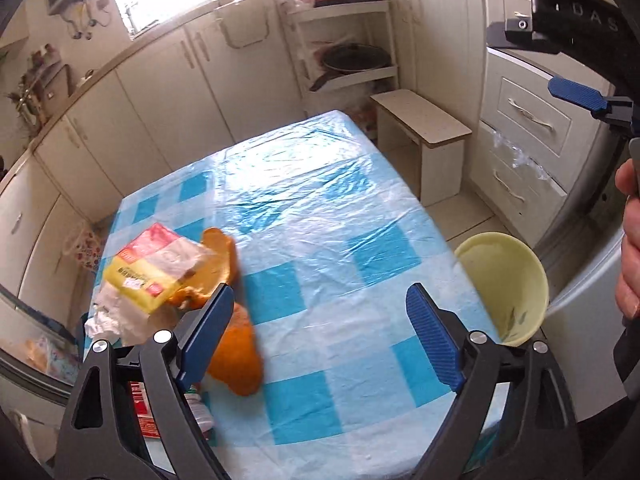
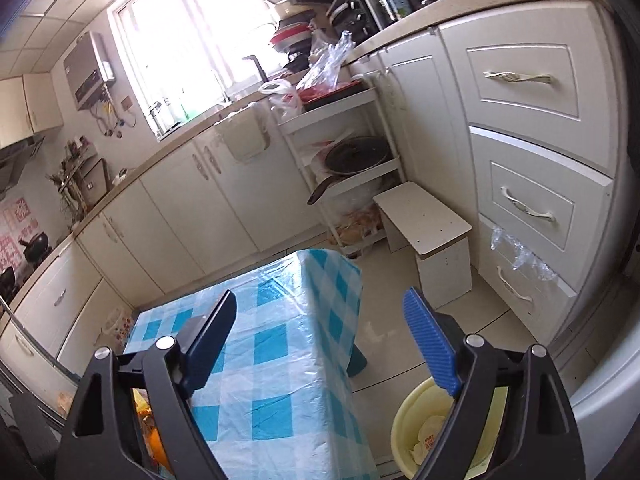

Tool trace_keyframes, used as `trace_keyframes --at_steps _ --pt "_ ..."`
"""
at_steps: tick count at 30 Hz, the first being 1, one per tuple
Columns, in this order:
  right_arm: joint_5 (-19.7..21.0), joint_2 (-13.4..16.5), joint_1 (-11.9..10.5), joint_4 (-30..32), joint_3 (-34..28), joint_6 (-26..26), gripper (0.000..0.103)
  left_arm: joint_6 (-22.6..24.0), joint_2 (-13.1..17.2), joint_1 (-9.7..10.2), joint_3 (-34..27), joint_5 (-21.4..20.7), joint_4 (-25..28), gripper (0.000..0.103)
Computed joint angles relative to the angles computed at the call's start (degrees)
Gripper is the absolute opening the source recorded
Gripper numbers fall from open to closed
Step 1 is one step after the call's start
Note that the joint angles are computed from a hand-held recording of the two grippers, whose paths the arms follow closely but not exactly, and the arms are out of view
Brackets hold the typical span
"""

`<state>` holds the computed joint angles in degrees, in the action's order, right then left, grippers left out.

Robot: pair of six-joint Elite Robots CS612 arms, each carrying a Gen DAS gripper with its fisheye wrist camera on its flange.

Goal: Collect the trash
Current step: 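Bring both tools back over the table toward the yellow snack bag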

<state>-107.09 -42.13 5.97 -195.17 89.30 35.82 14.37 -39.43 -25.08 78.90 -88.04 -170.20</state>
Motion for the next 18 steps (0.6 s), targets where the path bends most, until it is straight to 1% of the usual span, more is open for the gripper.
trace_keyframes --at_steps 2,6,11,18 --pt "0.23 0.72 0.66 1.76 -1.68 -1.65 0.082 -1.96 0.23 1.25 -0.44 -0.51 0.17 0.087" --pt "0.63 2.03 1.93 4.73 -4.62 -4.11 0.083 -5.26 0.88 3.38 -2.32 -1.28 3.43 0.087" --pt "1.08 3.8 3.45 8.19 -8.43 -6.42 0.084 -7.42 1.05 5.12 -2.7 -1.69 3.56 0.087" --pt "3.69 5.97 4.93 13.02 -13.12 -9.33 0.084 -11.08 1.26 7.88 -3.84 -2.86 5.76 0.088"
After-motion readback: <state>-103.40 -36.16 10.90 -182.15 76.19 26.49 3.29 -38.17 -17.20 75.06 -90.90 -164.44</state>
